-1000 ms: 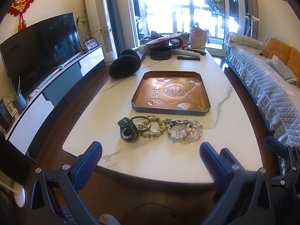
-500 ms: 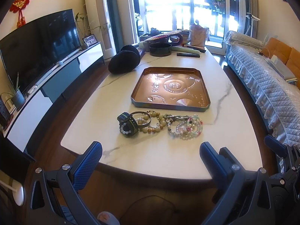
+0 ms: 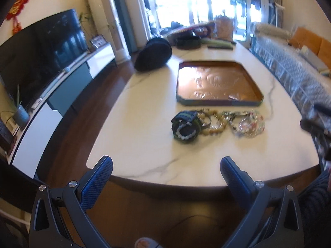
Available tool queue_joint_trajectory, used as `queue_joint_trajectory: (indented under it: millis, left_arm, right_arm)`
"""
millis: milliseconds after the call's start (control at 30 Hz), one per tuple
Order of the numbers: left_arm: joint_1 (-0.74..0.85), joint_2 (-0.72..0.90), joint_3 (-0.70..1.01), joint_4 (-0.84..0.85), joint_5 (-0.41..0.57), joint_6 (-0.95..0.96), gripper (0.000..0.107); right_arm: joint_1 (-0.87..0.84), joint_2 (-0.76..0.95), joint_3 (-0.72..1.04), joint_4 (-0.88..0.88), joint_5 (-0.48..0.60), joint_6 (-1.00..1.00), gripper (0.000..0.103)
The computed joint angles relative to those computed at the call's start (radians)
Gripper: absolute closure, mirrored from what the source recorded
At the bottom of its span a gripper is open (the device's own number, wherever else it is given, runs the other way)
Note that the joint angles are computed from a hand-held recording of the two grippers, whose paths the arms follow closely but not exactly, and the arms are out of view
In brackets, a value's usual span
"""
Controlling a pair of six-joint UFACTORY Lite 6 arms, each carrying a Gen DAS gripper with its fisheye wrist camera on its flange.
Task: Organize jewelry
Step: 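Grasp the black-and-green watch with the left gripper while the right gripper approaches the beaded bracelets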
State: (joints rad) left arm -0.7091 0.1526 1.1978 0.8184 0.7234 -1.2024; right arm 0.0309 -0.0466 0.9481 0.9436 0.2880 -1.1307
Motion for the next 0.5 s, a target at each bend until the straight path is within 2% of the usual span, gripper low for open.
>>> queue_joint_trajectory:
  millis: [67,133,200,300,333,367,400,433,467,500]
  left_arm:
    - [0.059,0.009,0.008,-0.099,-0.078,0.085,0.004]
    - [0.117,0.008,0.01,-0.215,-0.177,0.191,0.004]
    - [0.165,0.021,0.012,-0.289,-0.276,0.271,0.004]
    - [0.185,0.087,0.087,-0.285,-0.287,0.312,0.007]
    - [0.184,0.101,0.105,-0.278,-0.283,0.321,0.014]
    - [0.183,0.136,0.142,-0.254,-0.278,0.328,0.028]
    - [0.184,0.163,0.165,-0.233,-0.268,0.33,0.037]
    - [0.186,0.202,0.199,-0.216,-0.242,0.328,0.054]
    - [0.197,0.222,0.207,-0.236,-0.246,0.352,0.066]
    - [0.207,0.229,0.2,-0.258,-0.269,0.374,0.071]
  right_arm:
    - [-0.013,0.08,0.094,0.001,0.07,-0.032,0.001]
    - [-0.027,0.197,0.248,-0.058,0.196,0.023,0.001]
    - [-0.052,0.27,0.35,-0.01,0.263,0.008,0.001]
    - [-0.092,0.316,0.39,0.112,0.296,-0.065,0.001]
    - [-0.1,0.325,0.388,0.136,0.306,-0.088,0.001]
    - [-0.104,0.327,0.372,0.157,0.304,-0.124,0.001]
    - [-0.1,0.323,0.348,0.171,0.281,-0.159,0.002]
    - [-0.097,0.315,0.323,0.18,0.258,-0.189,0.009]
    - [-0.092,0.306,0.297,0.191,0.233,-0.224,0.027]
    - [-0.083,0.304,0.283,0.187,0.208,-0.232,0.037]
